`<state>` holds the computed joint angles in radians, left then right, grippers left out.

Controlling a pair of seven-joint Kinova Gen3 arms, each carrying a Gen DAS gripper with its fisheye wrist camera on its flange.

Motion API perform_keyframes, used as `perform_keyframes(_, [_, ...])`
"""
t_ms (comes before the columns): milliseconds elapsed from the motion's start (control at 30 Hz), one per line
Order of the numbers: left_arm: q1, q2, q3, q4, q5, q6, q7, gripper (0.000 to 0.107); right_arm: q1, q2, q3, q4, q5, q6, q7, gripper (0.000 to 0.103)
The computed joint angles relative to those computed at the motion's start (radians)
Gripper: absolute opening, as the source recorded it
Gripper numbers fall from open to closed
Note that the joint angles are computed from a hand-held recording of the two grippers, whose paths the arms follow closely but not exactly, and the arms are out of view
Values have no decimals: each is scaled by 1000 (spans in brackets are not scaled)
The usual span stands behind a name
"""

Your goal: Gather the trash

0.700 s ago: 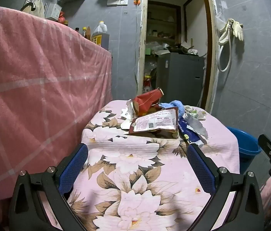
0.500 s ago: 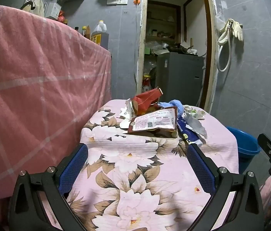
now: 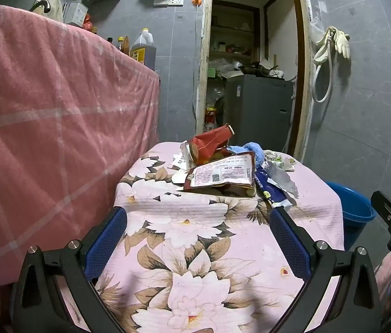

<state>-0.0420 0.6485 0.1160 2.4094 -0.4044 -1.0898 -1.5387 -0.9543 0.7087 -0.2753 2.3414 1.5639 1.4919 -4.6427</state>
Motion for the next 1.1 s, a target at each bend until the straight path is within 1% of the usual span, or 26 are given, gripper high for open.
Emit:
perform_keyframes(433, [1, 4, 2, -13, -3, 11, 8, 101, 2, -3, 1, -3, 1, -3, 8, 103])
perform_keyframes(1100, [-8, 10, 1, -5, -13, -1, 10, 101, -3, -3, -1, -9, -3, -8, 14, 103])
